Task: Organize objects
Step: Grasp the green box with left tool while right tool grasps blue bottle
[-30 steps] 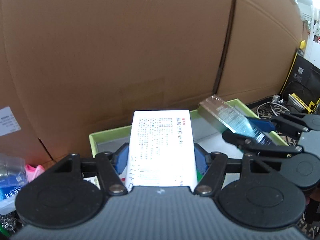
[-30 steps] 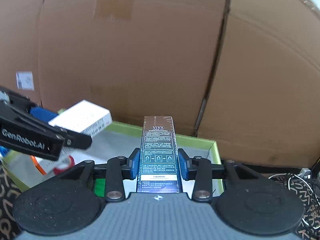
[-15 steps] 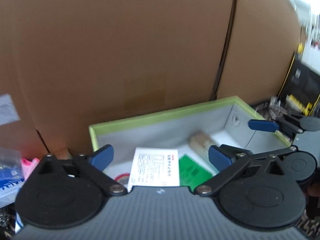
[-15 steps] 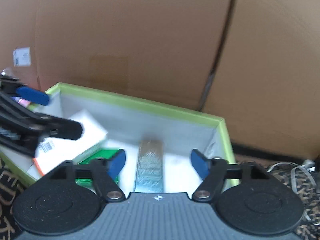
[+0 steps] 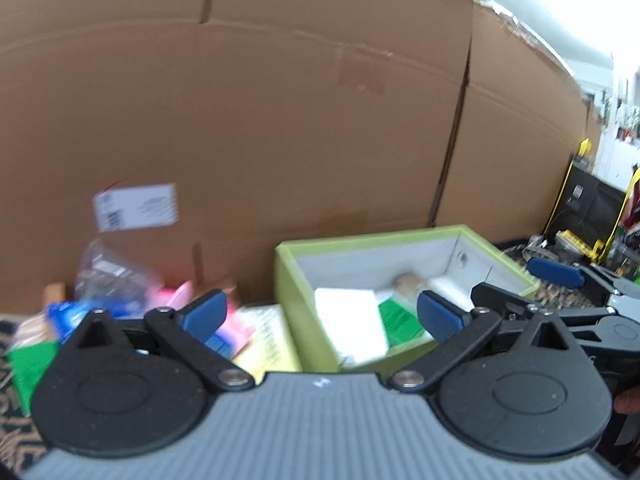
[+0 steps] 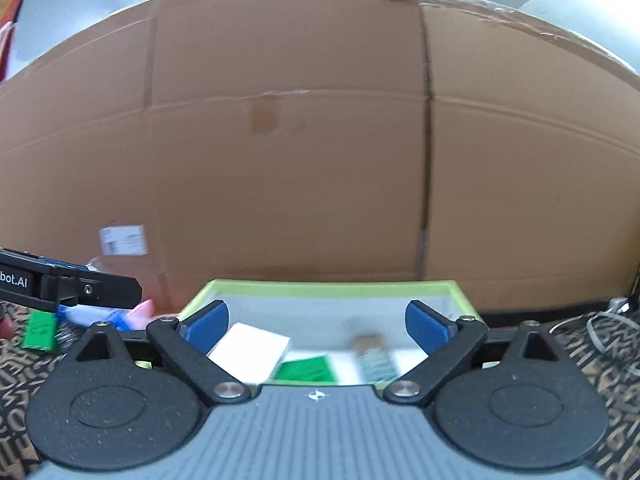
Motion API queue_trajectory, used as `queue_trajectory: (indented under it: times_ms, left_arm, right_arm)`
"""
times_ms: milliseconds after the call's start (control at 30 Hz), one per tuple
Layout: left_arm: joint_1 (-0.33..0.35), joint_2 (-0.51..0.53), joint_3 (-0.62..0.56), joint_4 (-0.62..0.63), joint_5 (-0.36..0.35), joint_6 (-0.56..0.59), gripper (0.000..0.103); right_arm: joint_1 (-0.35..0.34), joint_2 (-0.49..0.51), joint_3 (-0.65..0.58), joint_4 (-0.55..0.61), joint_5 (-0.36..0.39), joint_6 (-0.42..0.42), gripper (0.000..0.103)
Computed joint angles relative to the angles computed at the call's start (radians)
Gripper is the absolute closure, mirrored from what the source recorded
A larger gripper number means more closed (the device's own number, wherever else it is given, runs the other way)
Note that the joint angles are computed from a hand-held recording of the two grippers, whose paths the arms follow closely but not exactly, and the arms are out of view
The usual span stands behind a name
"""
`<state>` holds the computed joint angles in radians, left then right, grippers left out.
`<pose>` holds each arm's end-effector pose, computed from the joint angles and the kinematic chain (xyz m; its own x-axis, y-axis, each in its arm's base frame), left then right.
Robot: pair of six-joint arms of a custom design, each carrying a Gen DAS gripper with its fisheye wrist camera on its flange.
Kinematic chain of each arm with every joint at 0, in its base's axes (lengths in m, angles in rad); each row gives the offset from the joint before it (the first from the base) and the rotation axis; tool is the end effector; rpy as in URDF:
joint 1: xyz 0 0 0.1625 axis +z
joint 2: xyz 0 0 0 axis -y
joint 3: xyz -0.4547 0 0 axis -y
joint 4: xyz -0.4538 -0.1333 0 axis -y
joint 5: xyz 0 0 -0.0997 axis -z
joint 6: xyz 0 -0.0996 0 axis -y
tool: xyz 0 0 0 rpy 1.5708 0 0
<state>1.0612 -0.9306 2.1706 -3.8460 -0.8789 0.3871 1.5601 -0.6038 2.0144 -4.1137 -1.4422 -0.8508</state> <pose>-0.0896 -0.5638 0.1446 -0.7763 0.0725 -0.6262 0.5853 0.4515 -0.6734 0.1399 -0.5800 0.0210 -0.6581 -0.3887 0.6448 -0.7435 0.2006 -0.6379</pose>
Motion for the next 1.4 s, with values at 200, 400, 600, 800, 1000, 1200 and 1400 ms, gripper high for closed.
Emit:
queue_trajectory:
  times_ms: [200,400,600,800,1000,1200,1400]
  left_arm:
    - [0.007,-0.077,0.128,-0.037,0.100,-0.069,0.000]
    - [0.057,-0.155,0.181,-0.012,0.178,-0.155,0.000]
    - [0.122,-0.179,0.158,-0.044,0.248,-0.143,0.000]
    - [0.198,-0.148,0.061,-0.075,0.285,-0.075,0.000]
    - [0.248,-0.111,-0.024,0.000,0.274,-0.030,0.000]
    - [0.275,-0.170,-0.022,0.194,0.194,-0.128,0.040]
    - [0.253,-0.239,0.046,0.275,0.180,-0.116,0.040]
  right_arm:
    - [0.008,0.050,0.035,0.015,0.036,0.006,0.005]
    - [0.052,0.098,0.020,0.078,0.020,-0.065,0.005]
    - [0.095,0.135,-0.014,0.150,0.013,-0.120,0.005]
    - [0.140,0.172,-0.077,0.203,-0.009,-0.145,0.005]
    - [0.168,0.194,-0.121,0.244,-0.030,-0.176,0.005]
    - [0.192,0.238,-0.213,0.286,-0.055,-0.298,0.006]
    - [0.215,0.276,-0.325,0.408,-0.145,-0.421,0.007]
